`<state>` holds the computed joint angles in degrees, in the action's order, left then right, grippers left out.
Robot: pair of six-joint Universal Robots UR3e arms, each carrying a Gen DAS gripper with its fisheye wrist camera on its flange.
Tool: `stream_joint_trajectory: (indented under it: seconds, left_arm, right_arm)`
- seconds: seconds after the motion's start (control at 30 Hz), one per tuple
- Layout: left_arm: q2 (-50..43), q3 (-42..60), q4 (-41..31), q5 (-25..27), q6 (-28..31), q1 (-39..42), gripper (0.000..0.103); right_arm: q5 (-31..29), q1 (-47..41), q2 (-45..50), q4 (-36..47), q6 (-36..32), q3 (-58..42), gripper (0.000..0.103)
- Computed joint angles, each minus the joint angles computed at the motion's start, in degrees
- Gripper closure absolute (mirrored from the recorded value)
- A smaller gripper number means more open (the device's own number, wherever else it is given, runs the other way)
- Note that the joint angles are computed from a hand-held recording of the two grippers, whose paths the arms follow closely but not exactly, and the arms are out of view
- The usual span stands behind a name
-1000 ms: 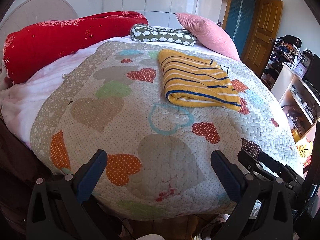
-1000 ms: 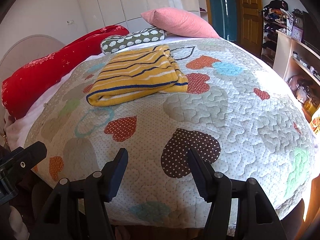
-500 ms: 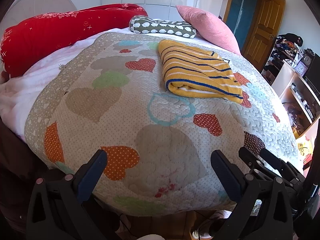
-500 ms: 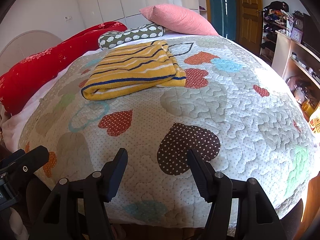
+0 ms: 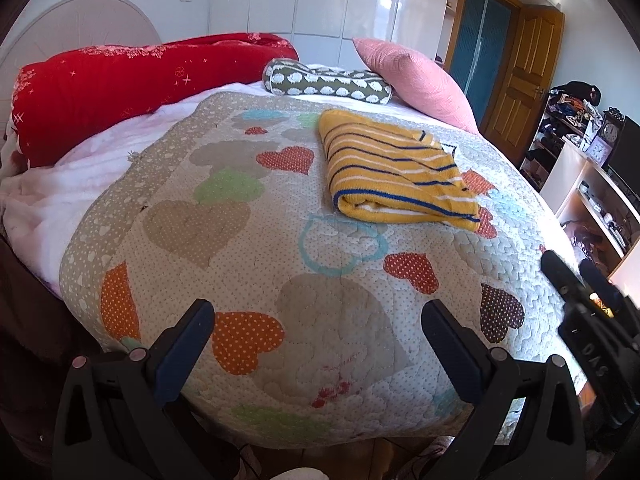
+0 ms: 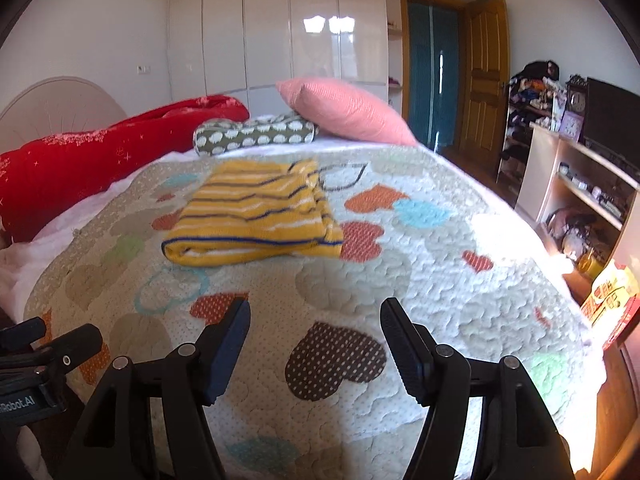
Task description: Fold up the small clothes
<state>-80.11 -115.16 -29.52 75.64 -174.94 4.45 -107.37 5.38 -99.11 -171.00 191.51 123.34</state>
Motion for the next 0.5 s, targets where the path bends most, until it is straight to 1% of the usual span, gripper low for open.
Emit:
stream_joint_trajectory:
  seconds: [0.03,0.1,0.13,0.17,0.2,0.23,0.27,0.3,0.33,0.37,0.4,0.5]
  left_arm:
    - [1.0,-1.0,1.8,0.1,-0.4,0.2,0.000]
    - [3.4,-2.8,4.9,-0.6,-0.8,1.2,0.000]
    - [4.6,-3.9,6.7,-1.0,-1.1,1.7,0.000]
    - [5.8,-4.8,8.5,-1.5,-1.4,2.2,0.000]
    - [6.9,-5.8,10.2,-2.0,-1.6,2.7,0.000]
    - [7.9,-6.4,11.2,-2.3,-1.5,2.9,0.000]
    - [8.5,-6.7,11.7,-2.8,-1.3,3.0,0.000]
    - [8.6,-6.4,11.4,-2.9,-1.0,2.9,0.000]
    - [8.7,-6.2,10.7,-3.2,-0.5,2.8,0.000]
    - [8.4,-5.9,9.9,-3.7,0.2,2.6,0.000]
    - [7.6,-5.5,9.2,-3.4,0.7,2.1,0.000]
    - [3.9,-4.5,7.5,-0.5,2.0,-0.5,0.000]
  right_arm:
    - [-3.6,1.7,-0.4,-3.6,-1.4,0.4,0.024]
    - [-11.4,5.8,0.2,-11.4,-4.8,-0.1,0.004]
    - [-17.2,8.8,2.2,-16.6,-6.8,-1.0,0.000]
    - [-23.8,12.0,6.0,-23.5,-9.5,-2.6,0.000]
    - [-30.4,15.3,10.9,-32.7,-13.1,-4.5,0.000]
    - [-33.6,17.0,13.5,-39.0,-16.0,-5.6,0.000]
    - [-33.1,16.8,13.7,-40.4,-15.7,-6.0,0.000]
    - [-29.8,15.3,11.4,-37.1,-12.1,-5.1,0.000]
    - [-23.8,12.3,6.8,-29.3,-7.0,-3.6,0.000]
    - [-17.4,8.9,2.8,-22.2,-3.4,-2.6,0.000]
    - [-13.8,6.7,1.1,-17.6,-1.1,-2.6,0.000]
    - [-9.8,4.0,0.9,-8.7,2.3,-2.2,0.000]
